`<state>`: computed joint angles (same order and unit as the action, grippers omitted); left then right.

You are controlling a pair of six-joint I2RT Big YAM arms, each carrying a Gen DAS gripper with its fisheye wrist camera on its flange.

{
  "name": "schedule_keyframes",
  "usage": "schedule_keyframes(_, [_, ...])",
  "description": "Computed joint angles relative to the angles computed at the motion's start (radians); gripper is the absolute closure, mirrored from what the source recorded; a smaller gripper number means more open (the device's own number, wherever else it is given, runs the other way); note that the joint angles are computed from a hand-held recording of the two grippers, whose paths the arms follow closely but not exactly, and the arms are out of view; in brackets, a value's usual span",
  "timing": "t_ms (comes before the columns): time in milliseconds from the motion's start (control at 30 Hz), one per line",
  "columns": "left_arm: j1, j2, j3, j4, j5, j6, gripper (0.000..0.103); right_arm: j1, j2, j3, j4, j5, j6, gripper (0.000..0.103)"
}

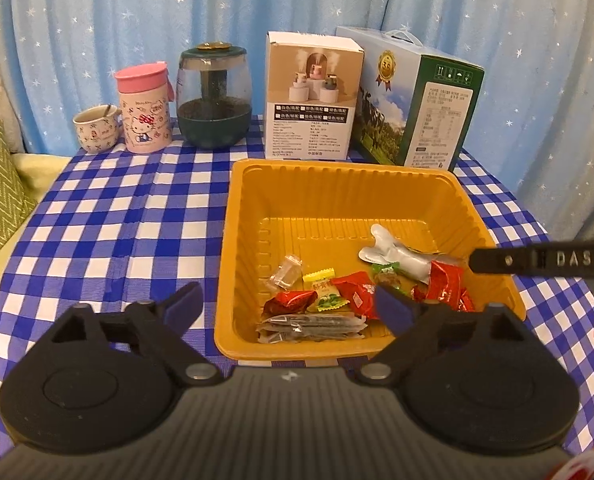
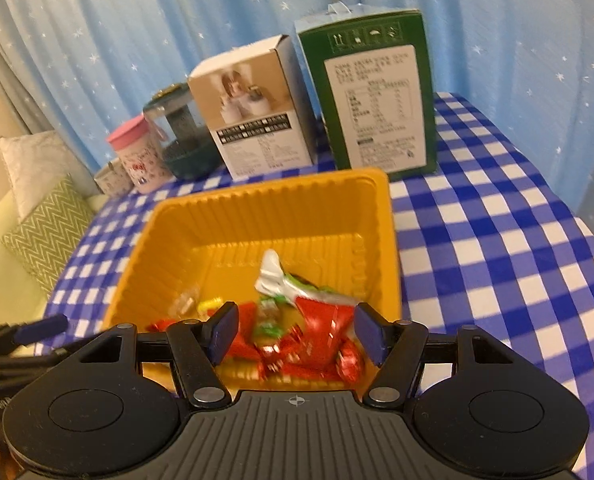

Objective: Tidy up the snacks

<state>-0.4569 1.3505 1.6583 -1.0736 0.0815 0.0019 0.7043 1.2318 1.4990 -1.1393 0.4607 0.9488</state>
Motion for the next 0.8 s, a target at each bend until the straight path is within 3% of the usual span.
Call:
schedule_keyframes(200, [-0.010, -0.018, 0.002, -0.021, -0.024, -0.011, 0.001, 0.033, -0.011, 0.005, -0.057, 0.026, 0.022, 0.038])
schedule_keyframes(567, [-0.040, -0.083, -0.013, -0.067, -0.075, -0.037, 0.000, 0.115, -0.021, 0.046, -0.177, 0.092, 0.069, 0.021])
schedule_keyframes(800, [-0.055, -0.132, 0.002, -0.118, -0.078, -0.074, 0.000, 0.187, -0.031, 0.082, -0.276, 0.140, 0.157, 0.015])
